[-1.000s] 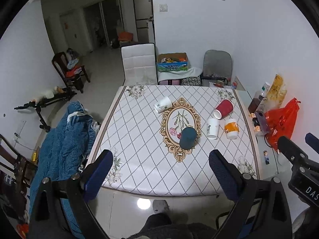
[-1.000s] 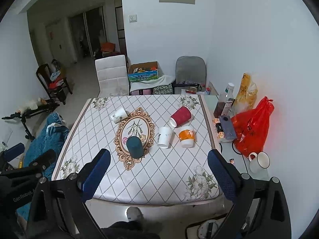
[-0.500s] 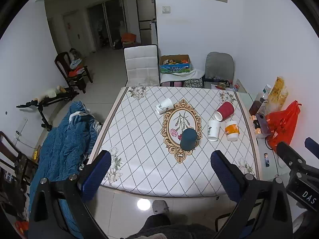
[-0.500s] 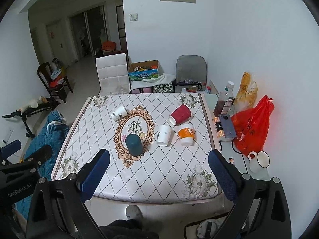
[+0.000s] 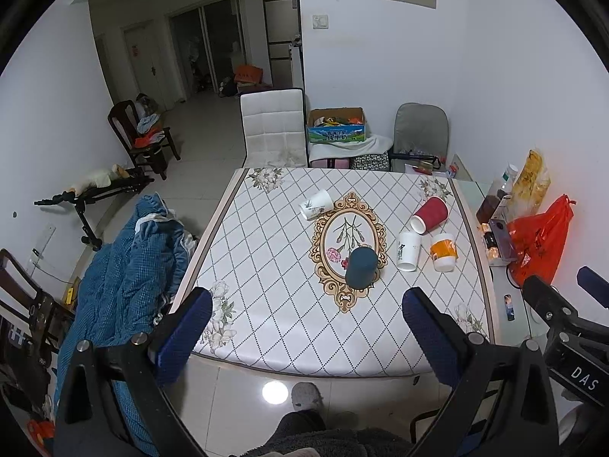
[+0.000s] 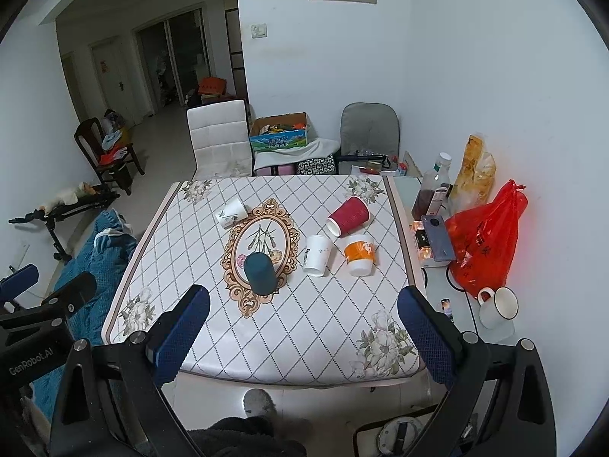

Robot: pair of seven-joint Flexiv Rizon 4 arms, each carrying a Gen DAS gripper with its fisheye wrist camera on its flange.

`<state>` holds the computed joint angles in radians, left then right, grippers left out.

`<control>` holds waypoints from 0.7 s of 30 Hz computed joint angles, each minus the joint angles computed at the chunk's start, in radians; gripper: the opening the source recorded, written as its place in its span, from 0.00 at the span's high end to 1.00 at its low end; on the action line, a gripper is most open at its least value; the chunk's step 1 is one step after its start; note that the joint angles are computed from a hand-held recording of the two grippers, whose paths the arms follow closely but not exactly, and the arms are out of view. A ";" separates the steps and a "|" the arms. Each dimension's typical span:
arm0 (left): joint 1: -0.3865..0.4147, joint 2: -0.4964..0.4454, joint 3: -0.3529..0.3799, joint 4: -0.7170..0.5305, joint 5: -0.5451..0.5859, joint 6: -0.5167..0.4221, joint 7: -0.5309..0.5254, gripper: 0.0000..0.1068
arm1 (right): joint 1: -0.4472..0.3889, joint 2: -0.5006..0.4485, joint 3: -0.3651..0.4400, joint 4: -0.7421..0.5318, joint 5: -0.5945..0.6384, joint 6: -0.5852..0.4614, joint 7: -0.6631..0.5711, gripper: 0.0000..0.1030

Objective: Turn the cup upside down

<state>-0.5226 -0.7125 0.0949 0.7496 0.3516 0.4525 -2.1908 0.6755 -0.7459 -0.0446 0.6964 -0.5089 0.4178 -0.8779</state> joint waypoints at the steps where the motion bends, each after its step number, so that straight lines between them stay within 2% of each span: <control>1: 0.000 0.000 0.000 0.000 0.000 0.000 0.001 0.04 | -0.001 0.002 0.001 0.005 0.000 0.003 -0.001 0.02; 21: -0.002 0.029 -0.006 0.039 0.006 0.003 0.001 0.04 | -0.004 0.023 0.012 0.044 0.010 0.016 -0.001 0.02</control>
<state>-0.5246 -0.6834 0.0885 0.7889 0.3577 0.4558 -2.1900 0.6717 -0.7229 -0.0326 0.7400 -0.4988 0.4337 -0.8792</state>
